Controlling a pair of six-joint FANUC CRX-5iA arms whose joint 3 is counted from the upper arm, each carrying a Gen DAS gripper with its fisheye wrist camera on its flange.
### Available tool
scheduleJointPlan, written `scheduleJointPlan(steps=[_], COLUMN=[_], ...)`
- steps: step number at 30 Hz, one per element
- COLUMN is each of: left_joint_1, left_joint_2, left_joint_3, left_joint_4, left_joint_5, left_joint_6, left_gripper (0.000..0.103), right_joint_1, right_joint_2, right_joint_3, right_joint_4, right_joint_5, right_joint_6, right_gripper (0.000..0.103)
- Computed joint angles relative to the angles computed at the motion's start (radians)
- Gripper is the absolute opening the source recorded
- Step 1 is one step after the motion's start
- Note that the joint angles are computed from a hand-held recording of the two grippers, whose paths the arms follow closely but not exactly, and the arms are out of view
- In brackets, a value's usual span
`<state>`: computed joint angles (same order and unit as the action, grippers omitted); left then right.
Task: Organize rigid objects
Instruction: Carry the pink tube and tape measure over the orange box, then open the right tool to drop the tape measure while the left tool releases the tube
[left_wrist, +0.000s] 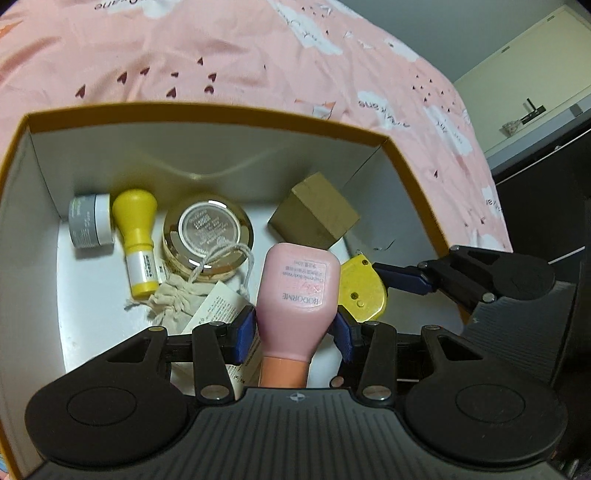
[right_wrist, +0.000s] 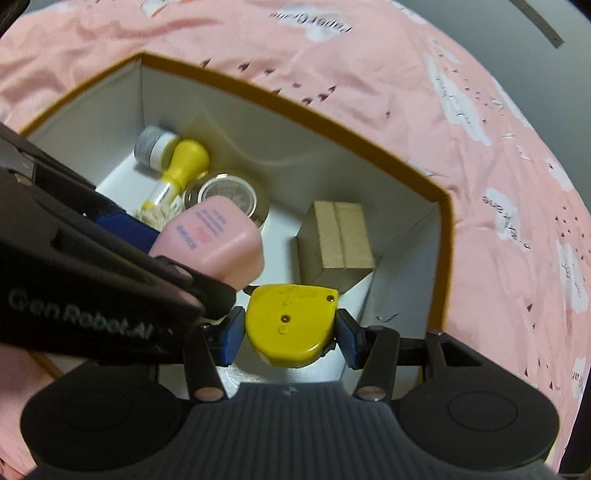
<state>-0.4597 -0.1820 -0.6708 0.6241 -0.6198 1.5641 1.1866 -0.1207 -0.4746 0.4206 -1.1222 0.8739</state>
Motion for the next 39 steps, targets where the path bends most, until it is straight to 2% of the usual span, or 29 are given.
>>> scheduleJointPlan(steps=[7, 14, 17, 20, 23, 28, 32, 35, 39], left_joint_1=[0.000, -0.002, 0.000, 0.002, 0.005, 0.001, -0.011, -0.013, -0.003], left_joint_2=[0.027, 0.059, 0.066, 0.069, 0.081, 0.099, 0.108, 0.111, 0.107], left_joint_3=[0.004, 0.061, 0.063, 0.072, 0.081, 0.081, 0.118, 0.130, 0.121], left_joint_4=[0.010, -0.075, -0.075, -0.089, -0.080, -0.043, -0.120, -0.140, -0.113], left_joint_5=[-0.009, -0.049, -0.055, -0.067, -0.082, -0.088, -0.104, -0.118, -0.131], left_joint_6=[0.011, 0.095, 0.097, 0.105, 0.105, 0.082, 0.132, 0.145, 0.124], left_gripper=[0.051, 0.051, 0.051, 0.051, 0.051, 0.051, 0.051, 0.051, 0.053], right_joint_1=[-0.044, -0.064, -0.058, -0.041, -0.011, 0.014, 0.033, 0.039, 0.044], right_joint_2=[0.069, 0.106, 0.114, 0.100, 0.066, 0.030, 0.014, 0.010, 0.008], right_joint_3=[0.039, 0.083, 0.082, 0.071, 0.048, 0.030, 0.009, 0.003, -0.002], right_joint_4=[-0.043, -0.079, -0.065, -0.042, 0.003, 0.040, 0.073, 0.078, 0.081], right_joint_5=[-0.036, -0.067, -0.071, -0.075, -0.073, -0.099, -0.115, -0.112, -0.112], right_joint_6=[0.022, 0.080, 0.085, 0.071, 0.048, 0.030, -0.026, -0.040, -0.054], right_gripper=[0.052, 0.052, 0.053, 0.055, 0.068, 0.069, 0.071, 0.071, 0.071])
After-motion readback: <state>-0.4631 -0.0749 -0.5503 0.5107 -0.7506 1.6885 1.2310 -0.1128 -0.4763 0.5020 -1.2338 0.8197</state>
